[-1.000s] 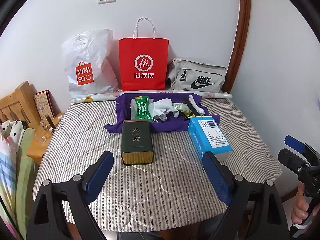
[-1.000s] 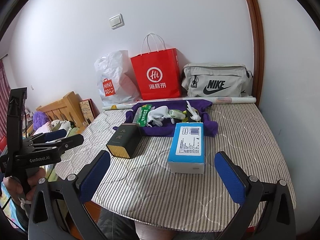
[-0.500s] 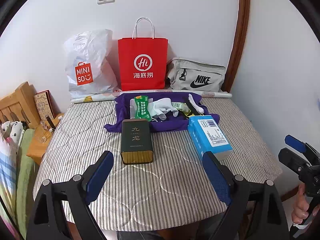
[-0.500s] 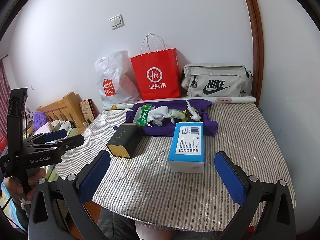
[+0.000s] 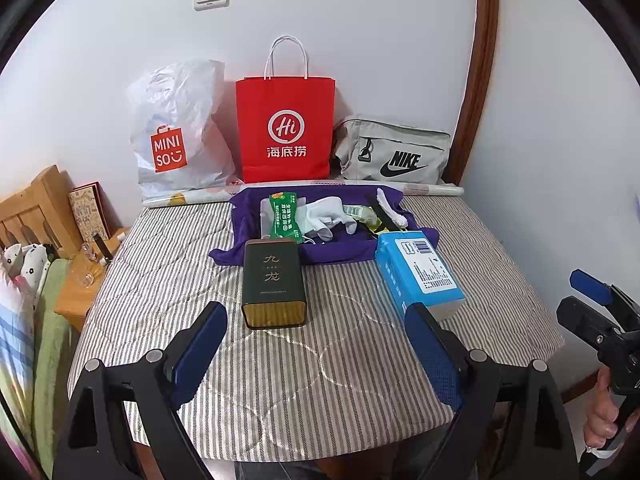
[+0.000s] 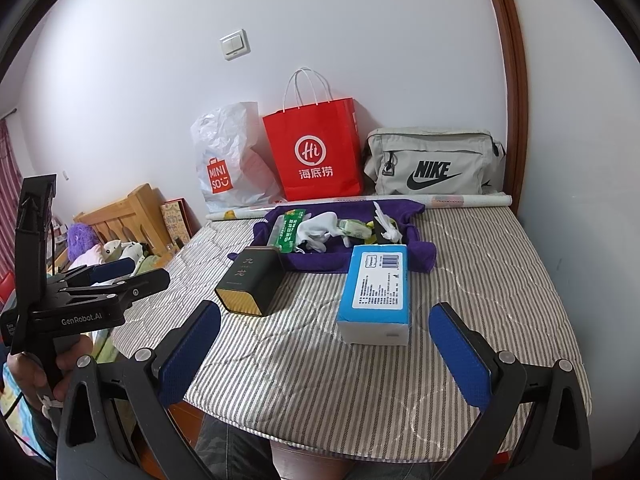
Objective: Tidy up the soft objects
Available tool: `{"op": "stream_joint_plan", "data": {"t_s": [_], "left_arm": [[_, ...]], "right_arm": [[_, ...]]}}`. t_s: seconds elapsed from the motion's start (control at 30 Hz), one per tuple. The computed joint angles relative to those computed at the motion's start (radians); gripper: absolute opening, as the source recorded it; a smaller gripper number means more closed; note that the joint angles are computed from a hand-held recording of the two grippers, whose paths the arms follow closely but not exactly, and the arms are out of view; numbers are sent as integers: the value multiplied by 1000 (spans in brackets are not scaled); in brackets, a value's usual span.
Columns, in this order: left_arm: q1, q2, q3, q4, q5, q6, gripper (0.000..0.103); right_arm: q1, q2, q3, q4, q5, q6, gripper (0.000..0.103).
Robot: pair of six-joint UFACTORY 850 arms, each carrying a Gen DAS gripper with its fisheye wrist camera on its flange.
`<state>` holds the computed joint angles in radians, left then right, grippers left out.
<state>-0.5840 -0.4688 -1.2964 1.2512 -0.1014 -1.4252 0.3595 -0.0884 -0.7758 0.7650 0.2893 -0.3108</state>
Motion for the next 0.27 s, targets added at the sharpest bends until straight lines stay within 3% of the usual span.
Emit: {"op": "stream_joint_plan", "data": {"t_s": [0.27], "left_arm": [[-2,2,2,15,-3,-15,90]], "right_arm": [[2,3,2,5,0,-6,102]]}}
